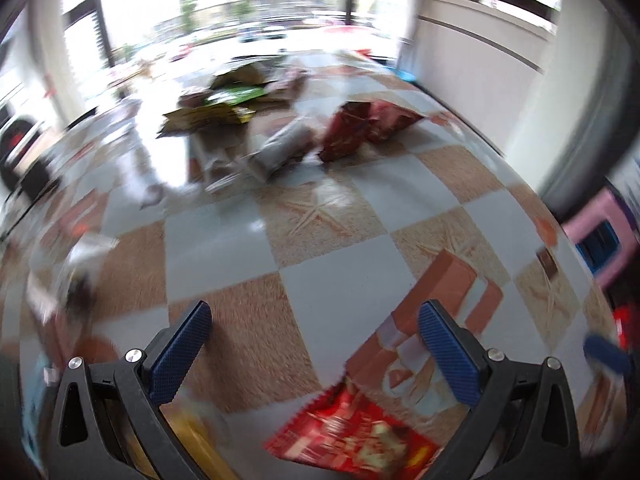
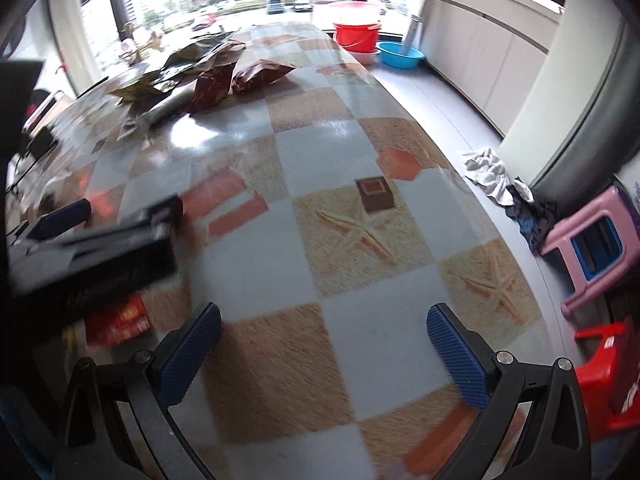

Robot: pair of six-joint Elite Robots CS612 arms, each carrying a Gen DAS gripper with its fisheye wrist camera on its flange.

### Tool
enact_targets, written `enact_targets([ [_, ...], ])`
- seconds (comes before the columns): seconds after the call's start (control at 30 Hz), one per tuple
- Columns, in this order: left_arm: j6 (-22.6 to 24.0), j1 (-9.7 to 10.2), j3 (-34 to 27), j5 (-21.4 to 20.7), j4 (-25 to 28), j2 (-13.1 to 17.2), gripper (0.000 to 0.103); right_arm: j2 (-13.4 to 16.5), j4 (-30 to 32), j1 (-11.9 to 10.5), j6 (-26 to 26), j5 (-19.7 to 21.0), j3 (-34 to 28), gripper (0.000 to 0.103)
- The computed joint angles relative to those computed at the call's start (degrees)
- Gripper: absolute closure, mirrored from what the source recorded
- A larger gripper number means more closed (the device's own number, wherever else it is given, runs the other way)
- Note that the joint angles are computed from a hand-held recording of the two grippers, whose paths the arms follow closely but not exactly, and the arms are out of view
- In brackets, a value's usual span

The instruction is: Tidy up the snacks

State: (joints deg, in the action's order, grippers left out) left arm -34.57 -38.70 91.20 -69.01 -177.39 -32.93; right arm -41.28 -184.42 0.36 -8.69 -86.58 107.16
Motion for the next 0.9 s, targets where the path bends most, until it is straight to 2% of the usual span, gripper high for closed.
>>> enact_targets([
  [0.07, 4.6, 1.01, 0.4, -3.0, -2.2, 0.0, 0.000, 0.9, -0.3, 1.6, 2.4, -1.8, -1.8, 0.000],
  [0.1, 4.0, 1.65, 0.7, -3.2, -2.9, 0.0, 0.000, 1.3, -0.5, 2.1, 2.8, -2.2, -2.4, 0.000],
  [0.2, -3.8, 1.75, 1.3, 1.5, 0.1, -0.6, 0.000, 3.2, -4.6, 2.9, 2.5, -0.6, -4.0, 0.000],
  [0.23, -4.7, 1.69, 1.4, 2.0, 0.6, -0.6, 0.000, 3.2, -4.4, 3.0, 2.6, -0.5, -4.4, 0.000],
  [0.9, -4.9, 1.59, 1.2, 2.3, 1.2, -0.6, 0.000, 3.2, -4.3, 3.1, 3.3, -0.8, -4.3, 0.000],
])
